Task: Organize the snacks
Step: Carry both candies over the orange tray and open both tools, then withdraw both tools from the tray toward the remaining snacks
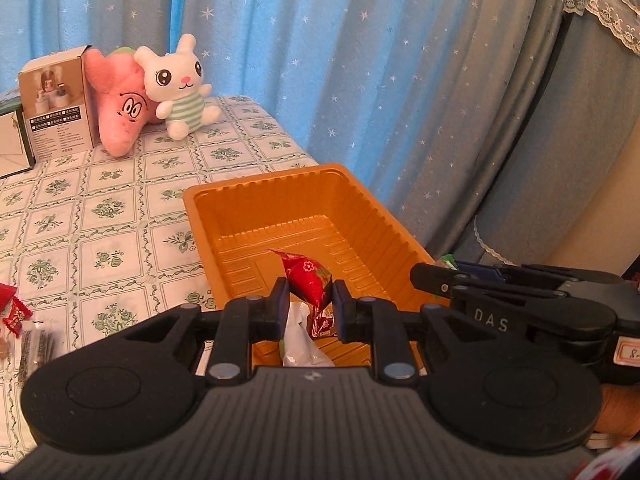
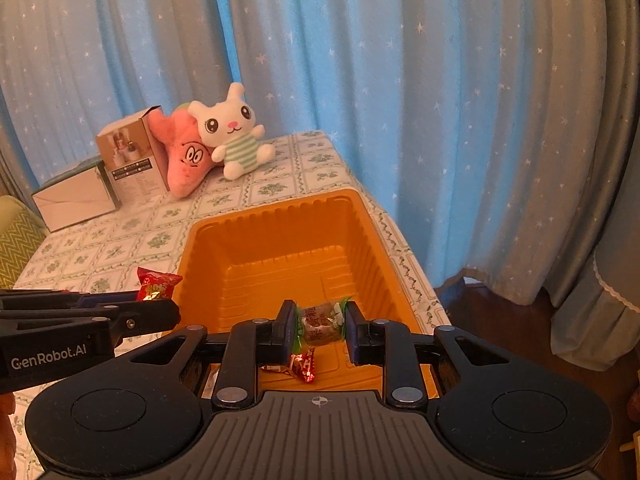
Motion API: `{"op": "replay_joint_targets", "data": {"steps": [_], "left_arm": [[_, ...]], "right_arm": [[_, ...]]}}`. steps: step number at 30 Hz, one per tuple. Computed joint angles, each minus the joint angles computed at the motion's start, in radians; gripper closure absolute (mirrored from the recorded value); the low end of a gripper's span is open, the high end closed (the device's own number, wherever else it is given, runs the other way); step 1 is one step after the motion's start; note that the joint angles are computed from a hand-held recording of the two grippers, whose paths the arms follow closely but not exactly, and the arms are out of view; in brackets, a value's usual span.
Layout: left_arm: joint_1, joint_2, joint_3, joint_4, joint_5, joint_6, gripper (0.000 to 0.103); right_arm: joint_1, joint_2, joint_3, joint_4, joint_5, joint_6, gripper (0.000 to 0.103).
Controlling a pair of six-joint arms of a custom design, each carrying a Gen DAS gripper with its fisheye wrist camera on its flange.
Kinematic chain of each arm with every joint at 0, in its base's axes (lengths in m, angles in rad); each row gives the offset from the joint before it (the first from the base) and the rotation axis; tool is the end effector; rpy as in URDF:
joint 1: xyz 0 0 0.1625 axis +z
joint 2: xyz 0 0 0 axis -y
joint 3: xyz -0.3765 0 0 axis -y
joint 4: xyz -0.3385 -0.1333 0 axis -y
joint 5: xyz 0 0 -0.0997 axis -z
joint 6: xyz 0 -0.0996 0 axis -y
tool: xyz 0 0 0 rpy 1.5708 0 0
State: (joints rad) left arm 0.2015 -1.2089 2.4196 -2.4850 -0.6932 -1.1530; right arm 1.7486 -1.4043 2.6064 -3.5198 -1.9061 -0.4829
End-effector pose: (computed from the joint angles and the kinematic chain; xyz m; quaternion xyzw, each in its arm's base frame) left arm -0.2807 -0.2716 0.1078 0.1590 0.8833 -0.3595 0.2554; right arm 0.1558 -0.2986 0.2168 0.2402 -0.8881 0.3319 0.2082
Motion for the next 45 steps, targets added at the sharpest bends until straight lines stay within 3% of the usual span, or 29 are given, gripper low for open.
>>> {"op": "replay_joint_targets", "data": {"steps": [9,13,32,33,34,36,45], "left_arm": [[0.052,0.025,0.008,-0.074,-0.022,0.056,0.082],[0.044,0.009,0.019,-0.046,-0.013,0.035,0.075],[-0.053,-0.195,0.063,0.289,0.013,-0.218,0.075],[-0.056,-0.202,0.062,0.311,0.014,-0.229,0.073],[-0.06,-0.21,0.062,0.334,0.014,-0.241,0.068],[-0.075,-0.228,0.066,0.38,0.016,-0.272,0.059],[-0.161,-0.305,0.054,0.61,-0.024,-0.434,0.056]], "right_arm": [[-0.019,0.033,-0.017,-0.015,0.004,-0.002,0.077],[-0.023,0.034,-0.018,-0.012,0.006,0.008,0.077],[0.017,0.102,-0.05,0.015,0.024,0.038,0.077],[0.019,0.11,-0.051,0.008,0.024,0.034,0.071],[0.023,0.122,-0.051,-0.01,0.023,0.029,0.053],[0.018,0.139,-0.041,-0.06,0.04,0.021,0.034],[0.066,0.09,-0.011,-0.039,-0.003,0.059,0.034]]}}
